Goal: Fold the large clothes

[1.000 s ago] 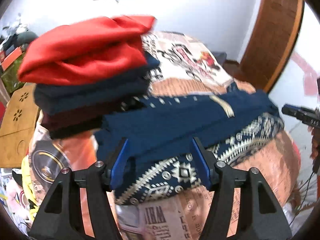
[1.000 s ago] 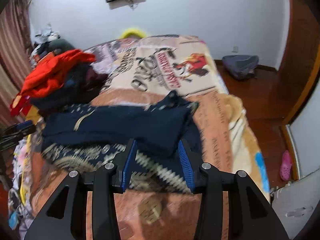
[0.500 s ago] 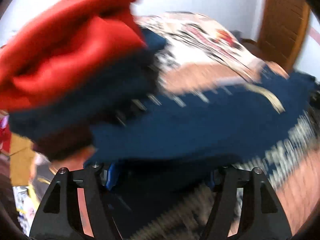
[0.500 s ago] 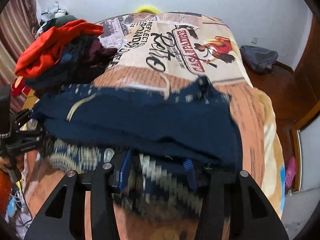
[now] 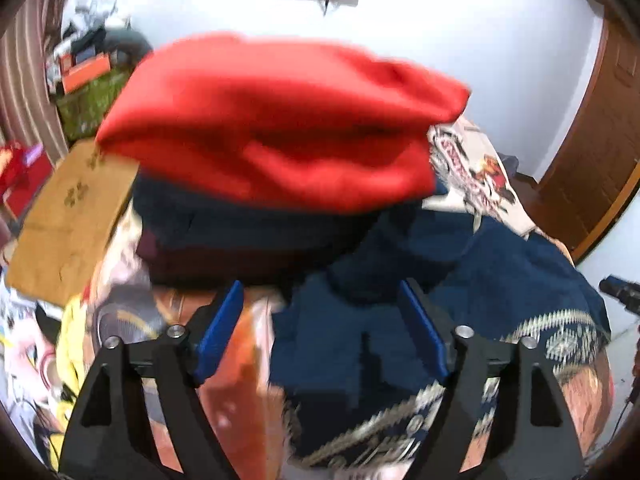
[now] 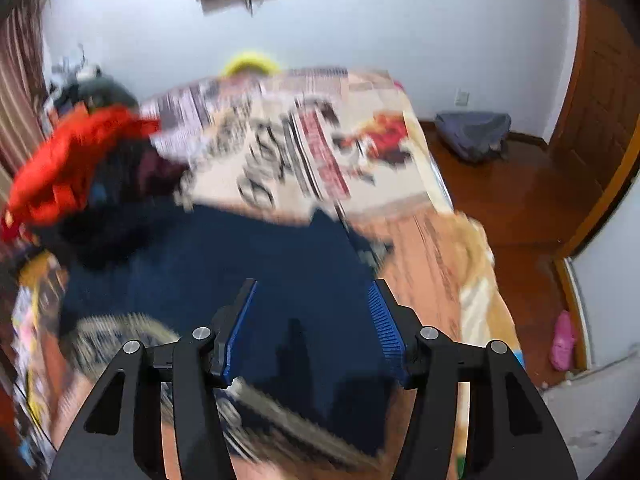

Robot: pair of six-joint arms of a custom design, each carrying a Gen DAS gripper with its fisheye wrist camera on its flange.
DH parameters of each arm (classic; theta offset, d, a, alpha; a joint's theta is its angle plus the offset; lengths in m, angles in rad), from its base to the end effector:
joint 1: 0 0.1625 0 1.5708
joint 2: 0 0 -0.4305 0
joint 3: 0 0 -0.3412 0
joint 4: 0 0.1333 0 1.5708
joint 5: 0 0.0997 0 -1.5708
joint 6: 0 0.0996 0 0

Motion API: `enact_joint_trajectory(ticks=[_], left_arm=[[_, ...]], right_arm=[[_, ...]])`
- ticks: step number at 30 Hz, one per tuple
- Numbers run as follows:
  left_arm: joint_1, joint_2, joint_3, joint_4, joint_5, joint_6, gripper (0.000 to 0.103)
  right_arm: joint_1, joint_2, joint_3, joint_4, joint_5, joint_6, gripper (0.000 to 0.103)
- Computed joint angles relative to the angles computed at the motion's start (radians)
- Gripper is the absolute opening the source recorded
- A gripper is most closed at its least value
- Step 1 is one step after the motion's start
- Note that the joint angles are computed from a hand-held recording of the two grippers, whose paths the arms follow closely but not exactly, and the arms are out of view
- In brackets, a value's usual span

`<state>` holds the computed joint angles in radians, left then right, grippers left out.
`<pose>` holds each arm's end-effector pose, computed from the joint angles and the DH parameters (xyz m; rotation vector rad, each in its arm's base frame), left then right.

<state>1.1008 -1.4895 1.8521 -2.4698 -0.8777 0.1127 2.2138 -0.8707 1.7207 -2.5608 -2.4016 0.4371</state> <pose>-0.0413 -0.5161 0.4556 0.4678 2.4010 -0.8145 0.4140 -0.4529 0.1828 0.1734 -2.4029 0.6909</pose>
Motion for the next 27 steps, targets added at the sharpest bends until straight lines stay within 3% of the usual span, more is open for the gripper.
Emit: enact_joint_trajectory(ticks=[3,7,8,10,11,15,17,19,20,22,24,25,27], left_arm=[[0.054,-0.021,-0.001,0.113,-0.057,-0.038,0.080],[0.176,-0.012,-0.036,0.281,-0.240,-0.110,0.080],[0.193,-0.001,-0.040,0.291,-0.264,-0.126,0.080],[0.239,0.021,-0.049,0.306,-0.353,-0.141,0.080],[0.252,0.029,-0.051,0.304,-0.381,-0.140,0.080],[0.257,0.058,-0.042,0.250,-0.392,-0.143,0.083],[0.253,0.063,-0.038,0.240,-0.383,-0.143,0.083],[0.237,0.055,-0.024,0.229,-0.360,-0.145,0.075],[0.214,0.044,-0.011,0.222,-0.336,-0.149,0.072],[0.186,0.011,0.030,0.206,-0.293,-0.132,0.054],[0.168,-0.009,0.055,0.197,-0.278,-0.113,0.042],[0.157,-0.021,0.067,0.198,-0.279,-0.094,0.027],[0.148,-0.032,0.075,0.206,-0.286,-0.079,0.009]], right_arm=[[-0.014,-0.044,0.065,0.048,0.029,0.065,0.052],[-0.035,-0.084,0.137,0.034,0.088,0.114,0.053],[-0.041,-0.088,0.155,0.005,0.094,0.118,0.055],[-0.046,-0.092,0.180,-0.033,0.093,0.155,0.071],[-0.057,-0.093,0.198,-0.072,0.110,0.173,0.073],[-0.064,-0.081,0.223,-0.175,0.133,0.165,0.077],[-0.066,-0.072,0.219,-0.210,0.171,0.129,0.071],[-0.055,-0.054,0.193,-0.195,0.181,0.113,0.047],[-0.042,-0.044,0.188,-0.193,0.159,0.114,0.044],[-0.011,-0.022,0.168,-0.172,0.109,0.098,0.024],[0.008,-0.020,0.170,-0.177,0.080,0.088,0.014],[0.014,-0.024,0.174,-0.186,0.081,0.087,0.013],[0.022,-0.041,0.187,-0.204,0.092,0.088,0.012]])
